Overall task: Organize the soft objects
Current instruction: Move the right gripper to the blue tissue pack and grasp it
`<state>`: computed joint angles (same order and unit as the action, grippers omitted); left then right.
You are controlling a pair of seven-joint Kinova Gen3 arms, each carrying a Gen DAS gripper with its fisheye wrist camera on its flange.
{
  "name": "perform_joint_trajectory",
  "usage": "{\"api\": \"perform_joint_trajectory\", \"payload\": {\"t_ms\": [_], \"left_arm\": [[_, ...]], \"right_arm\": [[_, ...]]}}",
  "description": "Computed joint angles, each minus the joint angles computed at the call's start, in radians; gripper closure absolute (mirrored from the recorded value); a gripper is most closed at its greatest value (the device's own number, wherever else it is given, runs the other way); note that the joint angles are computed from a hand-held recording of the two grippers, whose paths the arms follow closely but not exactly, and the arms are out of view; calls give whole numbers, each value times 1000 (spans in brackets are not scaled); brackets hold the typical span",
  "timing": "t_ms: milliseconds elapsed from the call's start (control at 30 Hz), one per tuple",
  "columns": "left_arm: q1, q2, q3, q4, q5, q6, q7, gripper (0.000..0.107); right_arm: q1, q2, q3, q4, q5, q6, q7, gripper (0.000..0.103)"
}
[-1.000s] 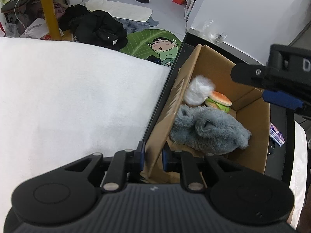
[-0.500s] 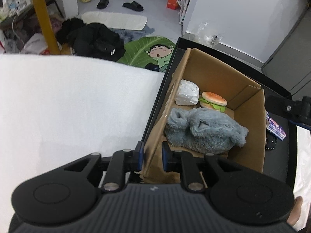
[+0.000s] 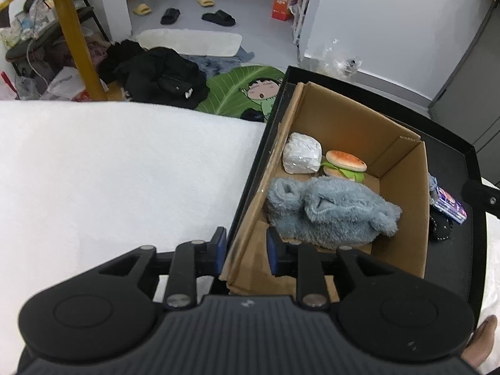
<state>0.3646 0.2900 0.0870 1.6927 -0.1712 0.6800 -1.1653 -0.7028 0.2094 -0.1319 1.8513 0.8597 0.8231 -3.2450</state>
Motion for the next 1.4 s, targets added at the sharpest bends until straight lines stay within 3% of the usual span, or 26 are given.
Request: {"api": "perform_joint_trajectory", "payload": {"t_ms": [233, 633, 833, 1400], "left_arm": [[85, -12, -30, 14, -146, -12, 118, 66], [202, 42, -37, -63, -342, 94, 237, 44], [229, 68, -37, -92, -392, 117, 254, 40], [275, 109, -47, -111, -456, 137, 274, 39]], "right_arm": [[-3, 3, 5, 60, 55, -2, -83, 17], [-52, 88, 18, 177, 247, 8, -448, 13], [-71, 139, 24, 182, 285, 40, -534, 13], [-13, 200, 65, 197, 302, -36, -540, 13]]}}
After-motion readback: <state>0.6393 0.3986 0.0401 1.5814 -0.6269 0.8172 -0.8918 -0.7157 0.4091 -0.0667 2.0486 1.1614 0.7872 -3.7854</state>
